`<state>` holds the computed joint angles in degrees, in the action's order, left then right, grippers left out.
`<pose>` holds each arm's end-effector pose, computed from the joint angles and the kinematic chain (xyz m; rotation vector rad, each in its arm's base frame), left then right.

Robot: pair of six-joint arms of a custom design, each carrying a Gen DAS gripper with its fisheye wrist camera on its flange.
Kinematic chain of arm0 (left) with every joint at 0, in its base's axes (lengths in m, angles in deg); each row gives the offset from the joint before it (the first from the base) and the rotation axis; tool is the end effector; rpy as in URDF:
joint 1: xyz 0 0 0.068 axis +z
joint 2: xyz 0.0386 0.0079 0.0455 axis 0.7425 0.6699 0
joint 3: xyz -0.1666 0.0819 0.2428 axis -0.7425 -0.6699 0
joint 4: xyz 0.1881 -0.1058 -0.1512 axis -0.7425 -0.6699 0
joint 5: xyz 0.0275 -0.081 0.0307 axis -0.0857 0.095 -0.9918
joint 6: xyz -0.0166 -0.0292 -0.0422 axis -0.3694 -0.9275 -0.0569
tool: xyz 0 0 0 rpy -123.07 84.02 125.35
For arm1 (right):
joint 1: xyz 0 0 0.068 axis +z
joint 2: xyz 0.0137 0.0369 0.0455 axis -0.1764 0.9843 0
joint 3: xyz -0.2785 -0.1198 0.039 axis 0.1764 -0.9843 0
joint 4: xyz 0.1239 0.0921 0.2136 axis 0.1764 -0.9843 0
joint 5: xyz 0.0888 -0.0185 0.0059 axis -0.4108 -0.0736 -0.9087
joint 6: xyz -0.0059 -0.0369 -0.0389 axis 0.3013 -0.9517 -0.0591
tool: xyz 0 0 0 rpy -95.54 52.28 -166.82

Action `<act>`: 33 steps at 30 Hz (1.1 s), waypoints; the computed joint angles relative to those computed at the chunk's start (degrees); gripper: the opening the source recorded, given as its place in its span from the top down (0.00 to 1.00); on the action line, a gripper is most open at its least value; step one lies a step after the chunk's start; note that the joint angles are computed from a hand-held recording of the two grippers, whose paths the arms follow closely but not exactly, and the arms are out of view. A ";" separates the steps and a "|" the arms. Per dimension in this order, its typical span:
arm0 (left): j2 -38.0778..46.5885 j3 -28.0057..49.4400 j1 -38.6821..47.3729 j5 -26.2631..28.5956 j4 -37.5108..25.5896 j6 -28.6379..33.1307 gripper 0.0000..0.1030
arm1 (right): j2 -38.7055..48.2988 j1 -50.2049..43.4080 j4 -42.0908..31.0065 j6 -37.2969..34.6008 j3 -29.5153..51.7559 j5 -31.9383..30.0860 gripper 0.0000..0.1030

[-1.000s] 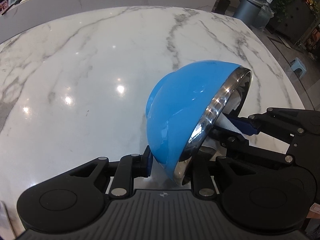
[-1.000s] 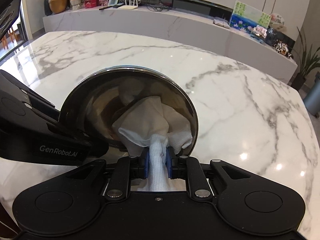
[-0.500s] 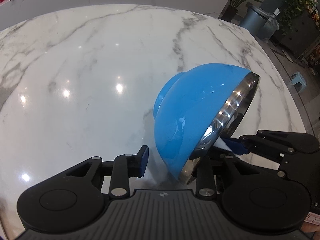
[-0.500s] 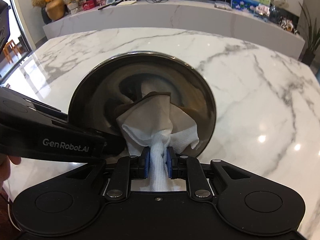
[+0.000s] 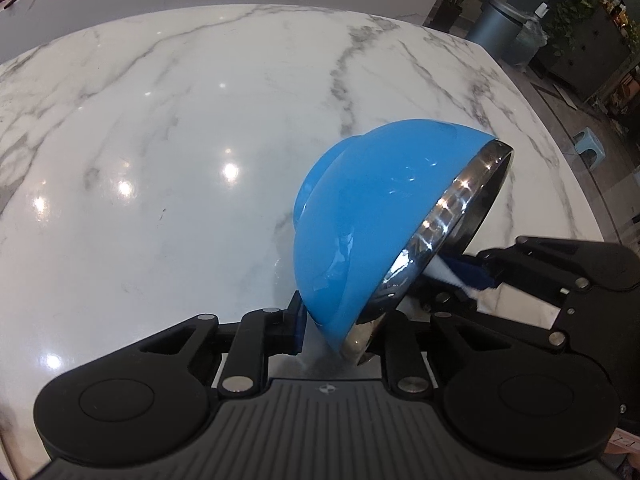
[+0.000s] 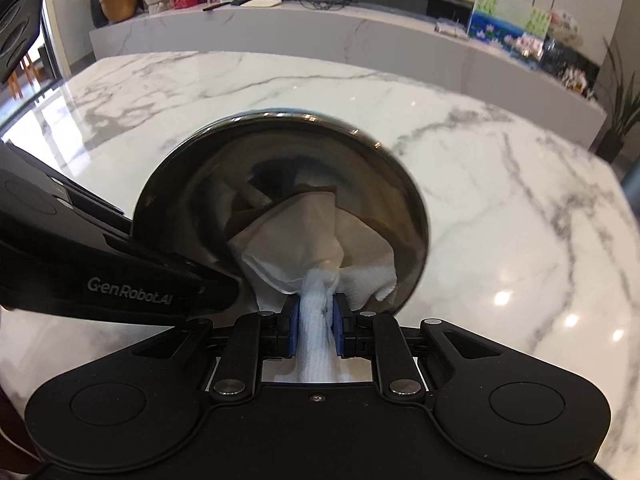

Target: Clean bowl

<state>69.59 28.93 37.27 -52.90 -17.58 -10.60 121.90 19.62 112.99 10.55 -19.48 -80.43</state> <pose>0.2829 -0.0599 0.0125 0.0946 2.7312 -0.3530 0.2611 0.1484 0.0028 -0.6880 2.4078 0.1663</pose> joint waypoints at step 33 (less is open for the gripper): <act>0.15 0.01 -0.74 -0.06 0.25 -0.11 0.83 | 0.72 0.77 -0.69 -0.42 0.32 0.32 0.87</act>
<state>69.74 28.95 36.53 -52.97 -17.33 -10.70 122.62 20.39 112.30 10.13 -19.16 -80.11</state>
